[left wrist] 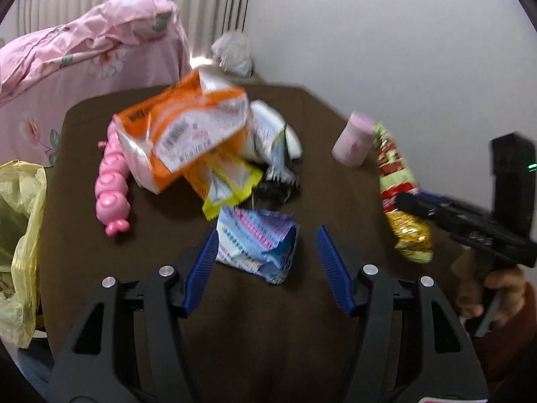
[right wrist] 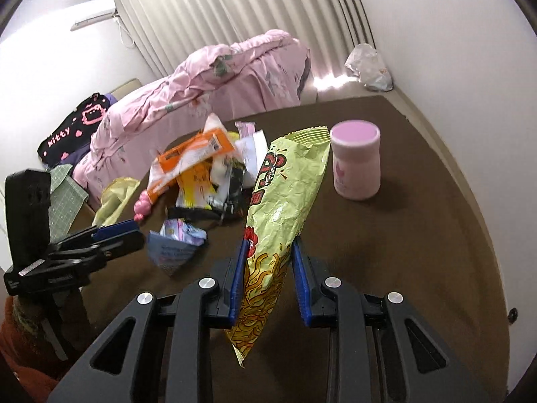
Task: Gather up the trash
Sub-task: 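Grasp the blue-white wrapper with the left tool while the right tool lifts the yellow chip bag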
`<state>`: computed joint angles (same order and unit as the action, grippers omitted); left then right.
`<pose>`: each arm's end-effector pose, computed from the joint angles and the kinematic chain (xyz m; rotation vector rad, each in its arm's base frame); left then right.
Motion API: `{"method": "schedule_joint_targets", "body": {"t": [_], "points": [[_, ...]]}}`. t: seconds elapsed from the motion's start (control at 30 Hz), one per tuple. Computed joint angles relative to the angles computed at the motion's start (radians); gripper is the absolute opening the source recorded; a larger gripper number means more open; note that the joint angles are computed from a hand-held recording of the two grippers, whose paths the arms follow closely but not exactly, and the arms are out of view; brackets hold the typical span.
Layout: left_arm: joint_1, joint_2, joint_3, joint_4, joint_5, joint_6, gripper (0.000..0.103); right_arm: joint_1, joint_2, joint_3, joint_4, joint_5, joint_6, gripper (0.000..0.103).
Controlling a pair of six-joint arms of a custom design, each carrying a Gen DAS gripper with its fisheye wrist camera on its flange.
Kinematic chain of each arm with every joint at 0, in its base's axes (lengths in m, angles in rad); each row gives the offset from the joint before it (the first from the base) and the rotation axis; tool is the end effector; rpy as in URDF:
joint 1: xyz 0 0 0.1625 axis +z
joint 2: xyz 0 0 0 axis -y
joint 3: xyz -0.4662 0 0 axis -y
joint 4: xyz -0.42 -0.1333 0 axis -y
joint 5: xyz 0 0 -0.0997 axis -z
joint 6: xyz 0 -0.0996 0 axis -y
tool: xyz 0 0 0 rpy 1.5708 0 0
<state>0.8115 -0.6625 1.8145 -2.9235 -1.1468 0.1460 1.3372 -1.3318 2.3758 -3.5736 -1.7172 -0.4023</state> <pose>-0.3239 -0.5945 -0.0035 1.1548 2.5115 -0.4449 0.0092 -0.4745 0.2774 0.1141 -2.4655 1.1614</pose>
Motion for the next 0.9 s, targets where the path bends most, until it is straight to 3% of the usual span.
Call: {"method": "schedule_joint_targets", "body": {"t": [0.1, 0.5, 0.6, 0.63, 0.8, 0.9], "points": [[-0.007, 0.033, -0.021, 0.032, 0.104, -0.023, 0.058, -0.007, 0.017, 0.001, -0.008, -0.008, -0.023, 0.026], [0.021, 0.069, -0.123, 0.168, 0.086, -0.123, 0.058, -0.036, 0.018, 0.021, 0.007, 0.006, -0.055, 0.03], [0.021, 0.072, -0.125, 0.165, 0.065, -0.119, 0.044, -0.025, 0.024, 0.021, -0.004, -0.02, -0.061, 0.033], [0.021, 0.07, -0.121, 0.159, 0.056, -0.121, 0.034, -0.019, 0.028, 0.021, -0.008, -0.033, -0.065, 0.034], [0.016, 0.034, -0.071, 0.082, 0.026, -0.102, 0.005, -0.003, 0.027, 0.025, -0.019, -0.038, -0.106, 0.043], [0.012, 0.013, -0.041, 0.044, 0.013, -0.085, 0.004, 0.013, 0.028, 0.028, -0.036, -0.044, -0.135, 0.045]]}}
